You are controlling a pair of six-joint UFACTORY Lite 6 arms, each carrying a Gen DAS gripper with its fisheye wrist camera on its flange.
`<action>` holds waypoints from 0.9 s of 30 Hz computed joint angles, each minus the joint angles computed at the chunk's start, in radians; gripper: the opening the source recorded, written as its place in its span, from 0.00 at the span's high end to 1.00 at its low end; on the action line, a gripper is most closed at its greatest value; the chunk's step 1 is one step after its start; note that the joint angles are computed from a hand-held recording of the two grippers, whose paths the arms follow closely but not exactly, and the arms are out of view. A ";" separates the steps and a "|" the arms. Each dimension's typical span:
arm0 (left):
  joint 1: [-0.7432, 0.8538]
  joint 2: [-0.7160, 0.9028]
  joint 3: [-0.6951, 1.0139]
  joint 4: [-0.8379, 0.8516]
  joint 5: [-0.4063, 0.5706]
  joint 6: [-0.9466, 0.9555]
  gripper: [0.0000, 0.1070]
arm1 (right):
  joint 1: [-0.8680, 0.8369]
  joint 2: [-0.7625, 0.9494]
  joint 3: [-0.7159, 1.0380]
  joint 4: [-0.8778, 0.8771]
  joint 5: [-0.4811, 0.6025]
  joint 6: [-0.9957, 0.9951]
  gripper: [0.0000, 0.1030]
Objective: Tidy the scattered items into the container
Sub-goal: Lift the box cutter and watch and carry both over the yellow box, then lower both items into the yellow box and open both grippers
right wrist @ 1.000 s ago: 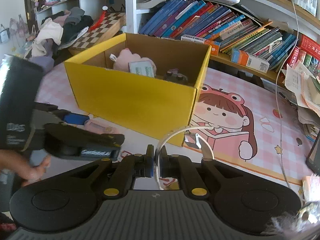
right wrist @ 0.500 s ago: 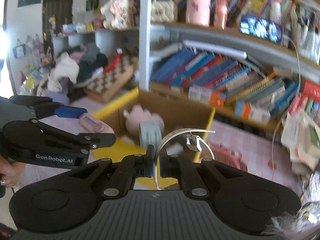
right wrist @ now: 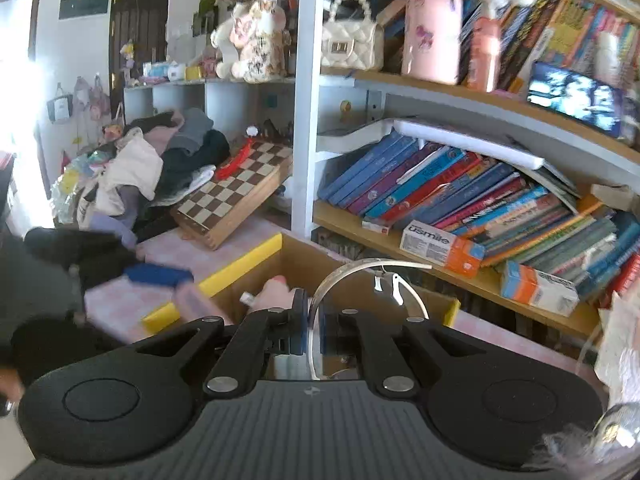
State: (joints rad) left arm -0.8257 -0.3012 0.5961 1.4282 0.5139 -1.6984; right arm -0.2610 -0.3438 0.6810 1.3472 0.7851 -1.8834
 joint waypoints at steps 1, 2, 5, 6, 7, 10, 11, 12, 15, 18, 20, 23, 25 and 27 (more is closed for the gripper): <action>0.034 0.038 0.020 -0.002 -0.040 0.009 0.27 | 0.052 0.073 0.047 0.011 -0.049 0.002 0.95; 0.063 0.073 0.039 -0.008 -0.074 0.022 0.27 | 0.100 0.147 0.097 0.012 -0.097 0.014 0.95; 0.141 0.167 0.092 -0.049 -0.173 0.077 0.27 | 0.200 0.352 0.249 -0.045 -0.193 0.110 0.95; 0.166 0.193 0.107 -0.076 -0.209 0.106 0.27 | 0.224 0.419 0.302 -0.075 -0.215 0.161 0.95; 0.185 0.214 0.118 -0.104 -0.237 0.139 0.27 | 0.246 0.485 0.359 -0.114 -0.232 0.220 0.95; 0.224 0.262 0.143 -0.202 -0.297 0.251 0.27 | 0.286 0.642 0.496 -0.215 -0.256 0.367 0.95; 0.232 0.275 0.150 -0.226 -0.310 0.275 0.26 | 0.294 0.671 0.519 -0.230 -0.264 0.389 0.94; 0.240 0.287 0.156 -0.252 -0.322 0.303 0.26 | 0.300 0.701 0.543 -0.242 -0.269 0.409 0.94; 0.264 0.315 0.166 -0.294 -0.370 0.341 0.26 | 0.318 0.749 0.589 -0.244 -0.279 0.429 0.94; 0.274 0.332 0.175 -0.309 -0.403 0.358 0.25 | 0.330 0.758 0.605 -0.247 -0.284 0.435 0.92; 0.264 0.331 0.173 -0.232 -0.396 0.284 0.25 | 0.335 0.741 0.590 -0.229 -0.292 0.411 0.88; 0.238 0.319 0.164 -0.094 -0.359 0.145 0.24 | 0.324 0.702 0.558 -0.192 -0.273 0.376 0.56; 0.218 0.303 0.153 -0.043 -0.328 0.092 0.22 | 0.313 0.674 0.540 -0.195 -0.249 0.384 0.51; 0.196 0.278 0.139 -0.040 -0.297 0.086 0.21 | 0.303 0.642 0.521 -0.210 -0.225 0.405 0.47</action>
